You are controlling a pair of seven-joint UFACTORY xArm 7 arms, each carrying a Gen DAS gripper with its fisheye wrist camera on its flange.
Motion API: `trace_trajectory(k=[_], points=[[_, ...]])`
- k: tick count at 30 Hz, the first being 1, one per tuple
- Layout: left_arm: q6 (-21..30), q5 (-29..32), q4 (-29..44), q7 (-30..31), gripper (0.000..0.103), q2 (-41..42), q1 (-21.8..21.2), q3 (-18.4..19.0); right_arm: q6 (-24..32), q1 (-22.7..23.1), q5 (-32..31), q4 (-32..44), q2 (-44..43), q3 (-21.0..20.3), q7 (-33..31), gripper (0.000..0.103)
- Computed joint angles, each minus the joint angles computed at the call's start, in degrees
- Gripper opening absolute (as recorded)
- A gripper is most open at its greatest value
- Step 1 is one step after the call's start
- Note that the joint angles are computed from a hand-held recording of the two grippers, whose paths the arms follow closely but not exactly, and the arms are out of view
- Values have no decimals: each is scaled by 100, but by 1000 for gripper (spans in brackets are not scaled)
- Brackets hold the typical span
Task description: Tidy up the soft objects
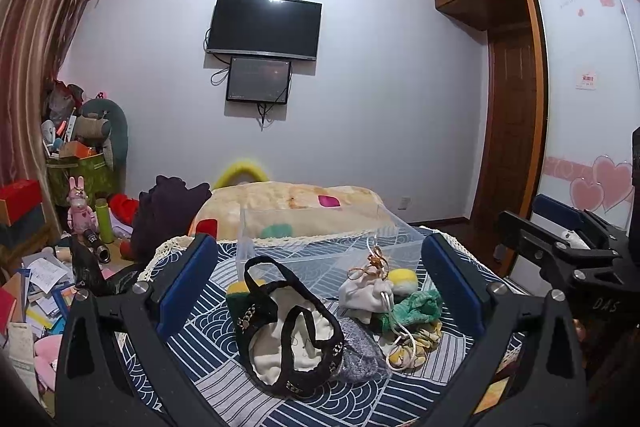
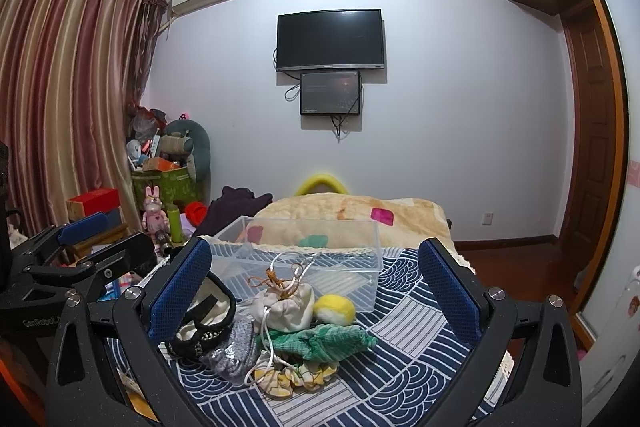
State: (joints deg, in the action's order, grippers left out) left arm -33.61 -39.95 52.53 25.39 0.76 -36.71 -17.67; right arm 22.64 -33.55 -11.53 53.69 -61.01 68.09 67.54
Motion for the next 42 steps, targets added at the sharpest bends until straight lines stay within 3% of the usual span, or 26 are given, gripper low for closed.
trace_trajectory(k=[20, 23, 25, 27, 30, 37, 42], points=[[256, 322, 20, -485, 103, 124, 105, 129, -401, 48, 14, -277, 249, 11, 136, 103], [394, 414, 59, -719, 93, 189, 154, 201, -552, 116, 32, -405, 394, -2, 249, 103], [536, 67, 186, -397, 86, 270, 90, 260, -612, 149, 23, -463, 550, 2, 306, 96], [608, -360, 340, -20, 85, 395, -22, 340, -615, 172, -15, -475, 773, 22, 312, 88], [753, -403, 366, -47, 83, 499, -47, 456, -611, 187, -92, -475, 1072, 63, 329, 82], [1196, -1013, 628, 487, 76, 854, -343, 907, -509, 233, -288, -515, 1509, 123, 415, 80], [1734, -508, 663, -10, 66, 1024, -237, 1072, -632, 176, -446, -433, 1895, 173, 432, 76]])
